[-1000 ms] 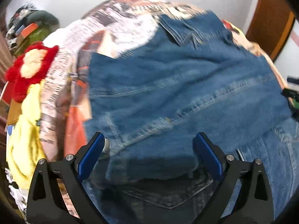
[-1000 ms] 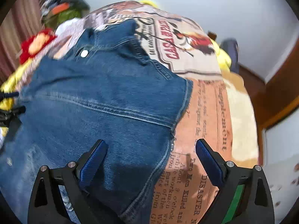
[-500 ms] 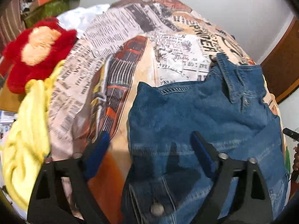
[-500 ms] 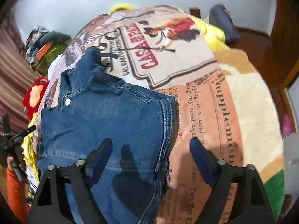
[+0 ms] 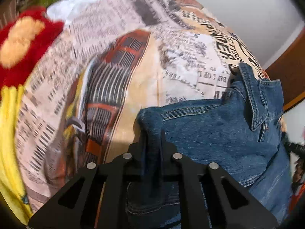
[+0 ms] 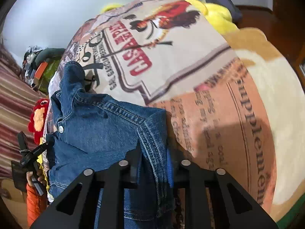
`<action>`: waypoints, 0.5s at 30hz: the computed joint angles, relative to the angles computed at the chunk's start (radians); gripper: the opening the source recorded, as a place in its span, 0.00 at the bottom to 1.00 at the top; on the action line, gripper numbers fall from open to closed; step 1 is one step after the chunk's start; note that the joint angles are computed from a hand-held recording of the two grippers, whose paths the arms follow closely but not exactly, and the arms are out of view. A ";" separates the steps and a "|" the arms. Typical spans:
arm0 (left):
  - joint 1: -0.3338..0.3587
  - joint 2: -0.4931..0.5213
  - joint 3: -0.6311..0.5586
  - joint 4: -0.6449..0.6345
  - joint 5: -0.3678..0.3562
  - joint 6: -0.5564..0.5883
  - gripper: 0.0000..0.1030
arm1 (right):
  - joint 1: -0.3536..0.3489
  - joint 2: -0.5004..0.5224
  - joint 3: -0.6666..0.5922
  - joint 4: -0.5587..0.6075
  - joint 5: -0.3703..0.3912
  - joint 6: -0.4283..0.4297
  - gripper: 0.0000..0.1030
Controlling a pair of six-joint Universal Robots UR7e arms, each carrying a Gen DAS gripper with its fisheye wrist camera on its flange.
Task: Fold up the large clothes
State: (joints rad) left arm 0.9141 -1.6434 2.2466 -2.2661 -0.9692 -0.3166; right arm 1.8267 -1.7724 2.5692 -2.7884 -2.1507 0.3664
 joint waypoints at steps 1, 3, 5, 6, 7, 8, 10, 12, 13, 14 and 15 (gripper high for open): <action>-0.016 -0.006 0.003 0.003 0.019 0.003 0.09 | 0.017 0.017 -0.011 -0.007 -0.020 -0.006 0.14; -0.039 -0.017 -0.001 0.016 0.046 0.001 0.08 | 0.058 0.051 -0.039 -0.015 -0.065 -0.019 0.13; -0.060 -0.037 -0.013 0.031 0.065 0.006 0.08 | 0.108 0.098 -0.081 -0.025 -0.118 -0.048 0.13; -0.068 -0.049 -0.019 0.038 0.069 0.015 0.08 | 0.135 0.124 -0.105 -0.030 -0.147 -0.068 0.13; -0.078 -0.059 -0.024 0.040 0.079 0.024 0.08 | 0.157 0.148 -0.127 -0.035 -0.171 -0.081 0.13; -0.085 -0.066 -0.029 0.039 0.087 0.031 0.08 | 0.180 0.175 -0.151 -0.042 -0.196 -0.097 0.13; -0.098 -0.082 -0.043 0.038 0.103 0.041 0.08 | 0.211 0.223 -0.196 -0.059 -0.228 -0.137 0.13; -0.100 -0.084 -0.058 0.030 0.115 0.049 0.08 | 0.230 0.270 -0.240 -0.090 -0.248 -0.177 0.13; -0.102 -0.078 -0.063 0.024 0.124 0.052 0.08 | 0.234 0.293 -0.261 -0.106 -0.255 -0.191 0.13; -0.100 -0.070 -0.070 0.017 0.140 0.062 0.08 | 0.234 0.309 -0.276 -0.115 -0.257 -0.200 0.13; -0.097 -0.061 -0.075 0.014 0.155 0.070 0.08 | 0.232 0.329 -0.294 -0.128 -0.259 -0.210 0.13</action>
